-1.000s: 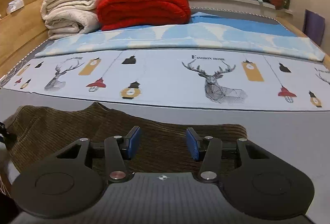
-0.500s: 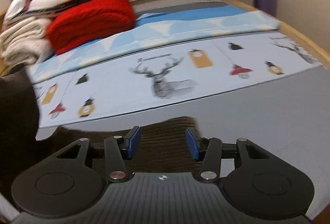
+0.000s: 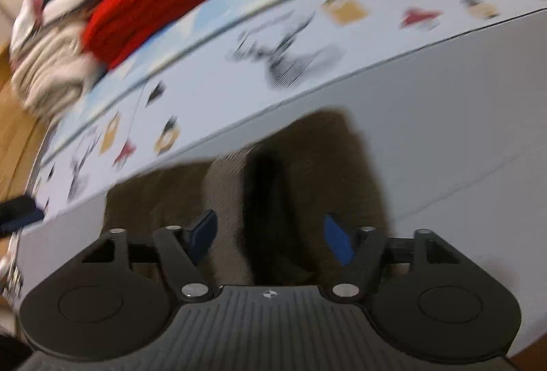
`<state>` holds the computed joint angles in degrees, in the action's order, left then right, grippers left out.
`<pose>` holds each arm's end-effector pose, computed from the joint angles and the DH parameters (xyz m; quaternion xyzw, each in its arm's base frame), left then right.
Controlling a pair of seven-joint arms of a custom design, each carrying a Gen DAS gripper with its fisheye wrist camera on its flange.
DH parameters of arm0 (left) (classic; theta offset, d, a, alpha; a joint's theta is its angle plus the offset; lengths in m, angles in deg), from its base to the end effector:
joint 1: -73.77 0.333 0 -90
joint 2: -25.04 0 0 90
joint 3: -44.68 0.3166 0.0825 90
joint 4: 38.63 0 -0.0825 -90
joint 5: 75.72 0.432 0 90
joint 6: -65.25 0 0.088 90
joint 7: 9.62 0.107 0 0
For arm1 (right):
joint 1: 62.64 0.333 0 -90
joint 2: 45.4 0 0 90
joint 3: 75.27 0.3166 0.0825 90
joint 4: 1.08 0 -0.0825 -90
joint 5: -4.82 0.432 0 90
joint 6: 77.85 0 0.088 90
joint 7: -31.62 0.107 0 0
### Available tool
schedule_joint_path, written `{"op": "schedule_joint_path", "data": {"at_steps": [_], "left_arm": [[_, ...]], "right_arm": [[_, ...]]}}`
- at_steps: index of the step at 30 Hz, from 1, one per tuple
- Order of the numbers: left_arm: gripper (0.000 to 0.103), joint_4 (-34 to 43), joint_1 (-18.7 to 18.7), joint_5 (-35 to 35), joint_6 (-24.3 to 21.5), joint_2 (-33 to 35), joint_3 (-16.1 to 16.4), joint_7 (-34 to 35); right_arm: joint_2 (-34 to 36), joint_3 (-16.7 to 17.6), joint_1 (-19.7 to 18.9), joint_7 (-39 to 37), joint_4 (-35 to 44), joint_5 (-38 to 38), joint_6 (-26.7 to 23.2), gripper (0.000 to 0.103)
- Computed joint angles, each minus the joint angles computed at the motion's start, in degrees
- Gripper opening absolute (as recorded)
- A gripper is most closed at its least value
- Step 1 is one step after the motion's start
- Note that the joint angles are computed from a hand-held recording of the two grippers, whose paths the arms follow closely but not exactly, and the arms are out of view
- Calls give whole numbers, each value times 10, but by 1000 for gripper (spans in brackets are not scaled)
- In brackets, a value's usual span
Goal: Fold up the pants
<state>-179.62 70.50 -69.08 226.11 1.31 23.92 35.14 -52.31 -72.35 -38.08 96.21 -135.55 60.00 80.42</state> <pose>0.4616 -0.2224 0.4996 -0.7331 0.5705 -0.3286 0.1708 0.5090 0.2260 0.3980 -0.6936 0.6220 0.0354 0.3617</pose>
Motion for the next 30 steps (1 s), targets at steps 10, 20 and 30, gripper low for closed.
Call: {"op": "schedule_joint_path", "data": {"at_steps": [10,20,30], "left_arm": [[81,-46,8,9,-56,-77,-1,0],[81,-34,-4,28,-75,-58,-3,44],[68,12,-76,-8,-232,59,26,206]], "right_arm": [[45,44,-5,116,26,-205,21,44],[-91,6,14,10,-98,-89,149,18],[-26,-41,-24,90,-37,-145,-43,69]]}}
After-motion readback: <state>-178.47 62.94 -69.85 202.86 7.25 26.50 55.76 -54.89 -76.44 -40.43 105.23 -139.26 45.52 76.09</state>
